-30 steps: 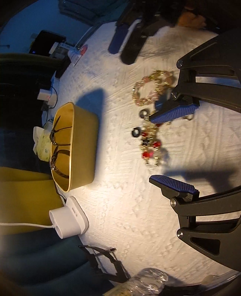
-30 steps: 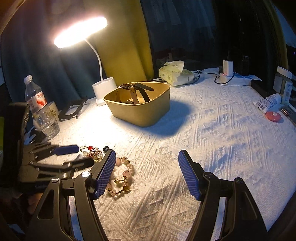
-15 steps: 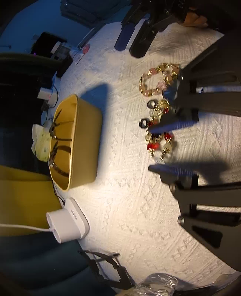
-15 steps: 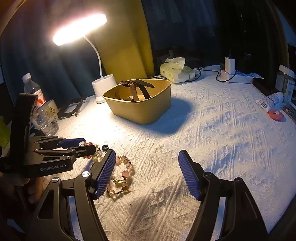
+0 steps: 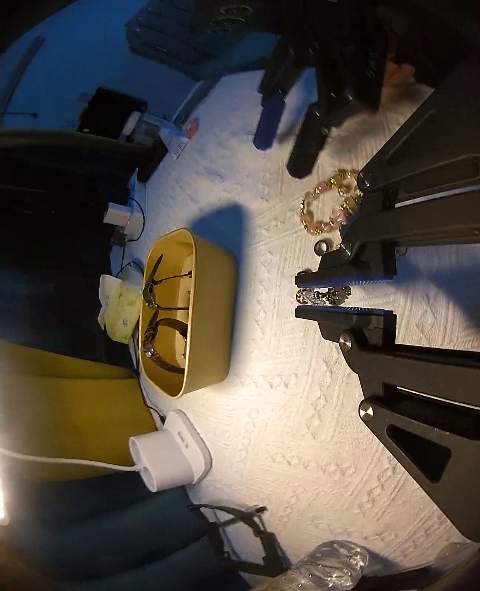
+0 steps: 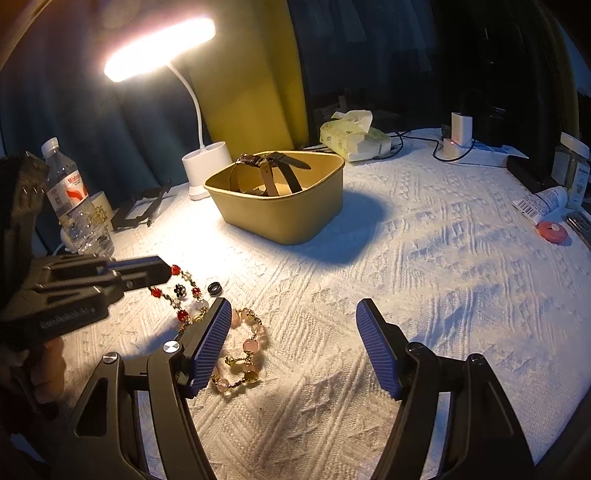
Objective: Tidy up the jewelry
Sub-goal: 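Grasp the red beaded bracelet with the left gripper while the right grasps the pink bead bracelet, then carry both bracelets to the yellow tray and lower the red one inside with the left gripper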
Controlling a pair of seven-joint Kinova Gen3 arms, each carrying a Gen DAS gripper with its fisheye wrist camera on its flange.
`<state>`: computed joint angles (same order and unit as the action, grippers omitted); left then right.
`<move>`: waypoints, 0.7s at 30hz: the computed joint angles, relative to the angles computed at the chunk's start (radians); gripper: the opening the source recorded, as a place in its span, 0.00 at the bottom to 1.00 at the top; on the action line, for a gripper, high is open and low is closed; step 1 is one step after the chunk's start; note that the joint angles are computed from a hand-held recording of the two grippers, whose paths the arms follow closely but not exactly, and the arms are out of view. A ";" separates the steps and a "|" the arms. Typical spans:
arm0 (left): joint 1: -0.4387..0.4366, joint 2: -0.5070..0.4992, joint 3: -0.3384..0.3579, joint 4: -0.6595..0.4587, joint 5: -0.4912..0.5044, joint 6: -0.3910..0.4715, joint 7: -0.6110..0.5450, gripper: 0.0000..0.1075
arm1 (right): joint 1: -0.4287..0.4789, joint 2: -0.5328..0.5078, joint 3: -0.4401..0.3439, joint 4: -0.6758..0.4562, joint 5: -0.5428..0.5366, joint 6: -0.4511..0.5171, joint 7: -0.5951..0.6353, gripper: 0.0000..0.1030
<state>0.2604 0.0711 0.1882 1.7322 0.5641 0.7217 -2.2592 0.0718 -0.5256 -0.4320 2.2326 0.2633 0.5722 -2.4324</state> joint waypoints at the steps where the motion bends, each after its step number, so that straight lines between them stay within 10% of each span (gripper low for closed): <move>1: 0.002 0.005 -0.001 -0.002 -0.011 -0.001 0.013 0.10 | -0.006 0.008 0.001 -0.005 -0.001 0.007 0.007 0.68; 10: -0.024 -0.057 -0.023 0.061 0.124 -0.057 -0.134 0.10 | -0.050 0.076 -0.025 -0.049 0.029 0.068 0.046 0.67; 21: -0.038 -0.112 -0.082 0.076 0.258 -0.018 -0.273 0.10 | -0.135 0.177 -0.076 -0.115 0.187 0.218 -0.052 0.09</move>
<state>0.2219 -0.0410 0.1065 1.8081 0.8218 0.7041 -2.5320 -0.0630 -0.3486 -0.5078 2.1171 0.4500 0.7902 -2.4846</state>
